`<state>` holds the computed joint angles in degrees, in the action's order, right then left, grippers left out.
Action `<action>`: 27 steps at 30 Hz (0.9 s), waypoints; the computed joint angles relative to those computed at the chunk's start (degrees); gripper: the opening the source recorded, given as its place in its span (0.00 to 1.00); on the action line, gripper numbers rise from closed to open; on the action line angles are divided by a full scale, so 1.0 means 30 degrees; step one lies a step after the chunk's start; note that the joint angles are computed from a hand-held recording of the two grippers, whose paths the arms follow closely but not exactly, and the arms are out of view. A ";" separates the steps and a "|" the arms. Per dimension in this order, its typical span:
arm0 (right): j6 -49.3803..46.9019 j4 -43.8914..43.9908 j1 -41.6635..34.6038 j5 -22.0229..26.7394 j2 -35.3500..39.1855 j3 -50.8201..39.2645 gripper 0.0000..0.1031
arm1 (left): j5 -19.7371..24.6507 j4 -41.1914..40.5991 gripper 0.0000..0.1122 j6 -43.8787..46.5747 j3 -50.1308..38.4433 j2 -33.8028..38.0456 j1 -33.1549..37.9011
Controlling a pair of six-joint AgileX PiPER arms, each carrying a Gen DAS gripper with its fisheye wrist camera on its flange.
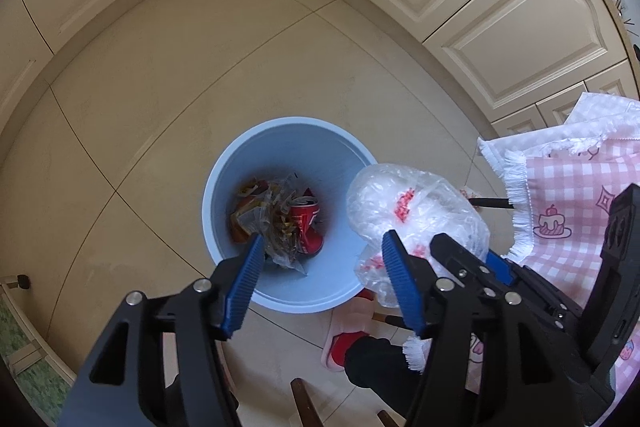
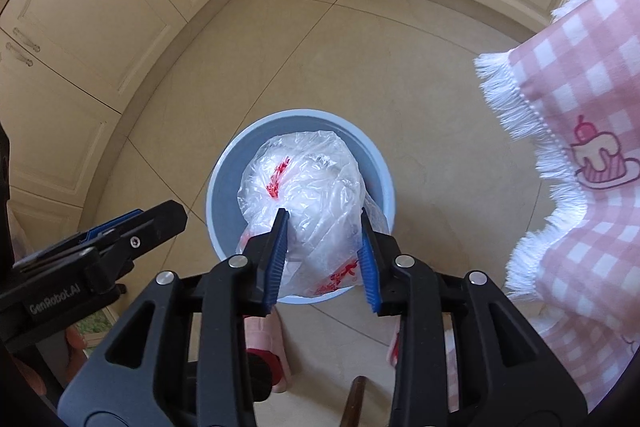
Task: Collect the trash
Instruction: 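Carry both items over the blue bin and open both tools to drop them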
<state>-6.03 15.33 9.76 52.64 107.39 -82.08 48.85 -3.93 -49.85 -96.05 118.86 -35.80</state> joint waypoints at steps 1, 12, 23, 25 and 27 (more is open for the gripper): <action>0.0022 0.0160 0.0000 -0.0004 0.0163 -0.0073 0.33 | -0.0039 0.0048 0.54 0.0009 0.0042 -0.0057 0.0005; -0.0436 0.1155 -0.0284 0.0269 0.0942 -0.0588 0.43 | -0.0521 0.0331 0.54 -0.0534 0.0967 -0.0795 0.0220; -0.0871 -0.0538 -0.0310 0.1006 -0.1662 -0.0300 0.46 | 0.0103 0.4305 0.54 -0.3046 0.1285 -0.2375 -0.1360; -0.1016 -0.1156 -0.0203 0.1208 -0.2859 -0.0085 0.48 | 0.0003 0.4992 0.54 -0.3763 0.1652 -0.3086 -0.1848; -0.1294 -0.2037 -0.0130 0.1484 -0.4619 0.0164 0.50 | 0.0331 0.5984 0.54 -0.4969 0.1815 -0.3952 -0.2493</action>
<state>-9.91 9.22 9.37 57.09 93.53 -81.59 49.84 14.03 -64.75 -90.61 107.00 -43.28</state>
